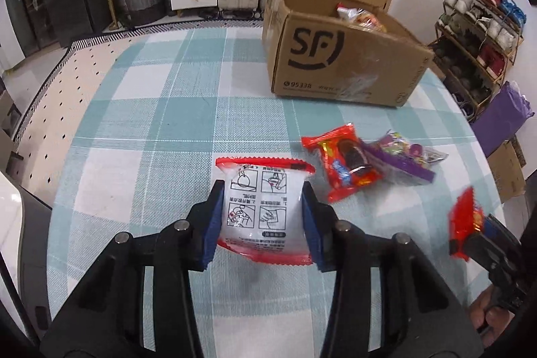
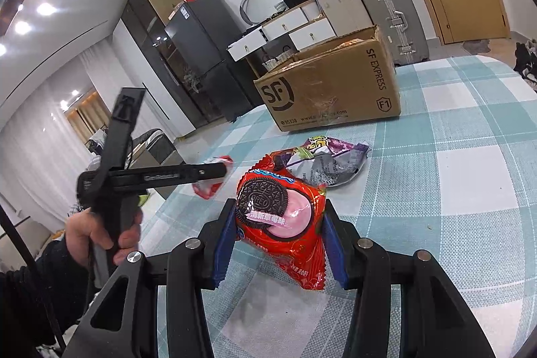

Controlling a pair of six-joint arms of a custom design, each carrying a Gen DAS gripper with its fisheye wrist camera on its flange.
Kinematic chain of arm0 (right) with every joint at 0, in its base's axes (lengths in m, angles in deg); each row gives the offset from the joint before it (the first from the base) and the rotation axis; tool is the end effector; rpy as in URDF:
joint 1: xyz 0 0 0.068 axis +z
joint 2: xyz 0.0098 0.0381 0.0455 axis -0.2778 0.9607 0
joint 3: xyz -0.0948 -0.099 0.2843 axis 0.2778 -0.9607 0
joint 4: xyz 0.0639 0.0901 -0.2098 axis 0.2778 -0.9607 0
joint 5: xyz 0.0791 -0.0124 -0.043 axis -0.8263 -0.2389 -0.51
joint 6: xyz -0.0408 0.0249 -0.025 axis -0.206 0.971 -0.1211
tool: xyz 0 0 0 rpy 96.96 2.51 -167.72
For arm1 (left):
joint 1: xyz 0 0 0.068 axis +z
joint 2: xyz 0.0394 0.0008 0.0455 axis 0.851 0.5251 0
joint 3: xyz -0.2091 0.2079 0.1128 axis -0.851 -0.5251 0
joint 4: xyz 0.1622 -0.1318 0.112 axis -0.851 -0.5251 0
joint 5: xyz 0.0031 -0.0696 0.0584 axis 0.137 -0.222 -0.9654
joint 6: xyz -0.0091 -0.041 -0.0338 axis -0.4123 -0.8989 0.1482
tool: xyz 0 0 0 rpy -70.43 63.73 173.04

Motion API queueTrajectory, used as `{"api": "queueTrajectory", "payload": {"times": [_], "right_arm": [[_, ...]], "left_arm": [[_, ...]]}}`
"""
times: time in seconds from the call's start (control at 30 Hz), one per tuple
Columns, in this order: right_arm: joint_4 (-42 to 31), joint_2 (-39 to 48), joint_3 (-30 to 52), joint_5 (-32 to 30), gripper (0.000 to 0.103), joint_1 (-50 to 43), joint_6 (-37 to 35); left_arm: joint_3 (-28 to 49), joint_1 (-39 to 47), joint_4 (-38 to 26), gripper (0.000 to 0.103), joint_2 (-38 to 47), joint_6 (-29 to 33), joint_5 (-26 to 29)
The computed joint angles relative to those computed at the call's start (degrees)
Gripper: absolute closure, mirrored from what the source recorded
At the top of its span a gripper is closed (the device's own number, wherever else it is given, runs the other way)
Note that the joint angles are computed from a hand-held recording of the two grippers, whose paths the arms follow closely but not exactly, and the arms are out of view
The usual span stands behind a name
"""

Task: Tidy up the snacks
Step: 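Grasp the white wafer pack with the left gripper while the right gripper holds the Oreo pack, then carry both held packs up and over the cardboard box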

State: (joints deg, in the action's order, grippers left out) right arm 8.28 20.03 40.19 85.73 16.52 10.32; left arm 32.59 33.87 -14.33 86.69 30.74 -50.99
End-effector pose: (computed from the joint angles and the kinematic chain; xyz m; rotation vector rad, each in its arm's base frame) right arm 0.2146 0.1347 0.1978 0.1566 2.1765 0.6624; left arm 0.3521 -0.1630 0.2243 0.4207 2.4912 -0.3185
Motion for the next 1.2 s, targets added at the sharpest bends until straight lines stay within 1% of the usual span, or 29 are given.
{"api": "queueTrajectory", "payload": {"times": [0.07,0.17,0.37,0.5,0.67,0.87,0.93,1.07,1.2], "right_arm": [[-1.00,-0.32,0.62,1.05,0.055,1.22,-0.88],[-2.74,-0.18,2.61,0.61,0.055,2.45,-1.33],[-6.82,-4.22,5.15,3.03,0.055,6.20,-1.64],[-12.65,-7.94,8.04,5.53,0.055,8.90,-1.99],[-21.37,-12.24,14.06,7.76,0.055,10.67,-4.15],[-30.67,-14.71,23.26,6.71,0.055,9.63,-6.11],[-33.40,-15.05,26.41,5.64,0.055,8.56,-6.83],[-36.68,-16.42,32.15,1.39,0.055,3.92,-6.97],[-42.86,-15.93,40.58,-2.23,0.055,-1.10,-8.18]], "left_arm": [[-2.51,-0.34,0.37,0.063,-3.47,0.03,-0.04],[-7.41,-1.70,2.65,0.063,-9.57,0.45,-1.44],[-14.31,-4.13,5.16,0.063,-19.08,-0.29,-1.24],[-15.87,-4.98,4.13,0.063,-23.58,-0.84,0.57],[-14.49,-4.96,1.21,0.063,-26.93,-1.12,2.17],[-7.70,-4.44,-5.94,0.063,-29.69,0.62,4.37],[-4.00,-3.67,-9.23,0.063,-29.77,1.17,6.70],[6.79,0.16,-17.00,0.063,-27.96,0.36,13.05],[19.13,2.58,-24.39,0.063,-25.43,1.56,14.45]]}}
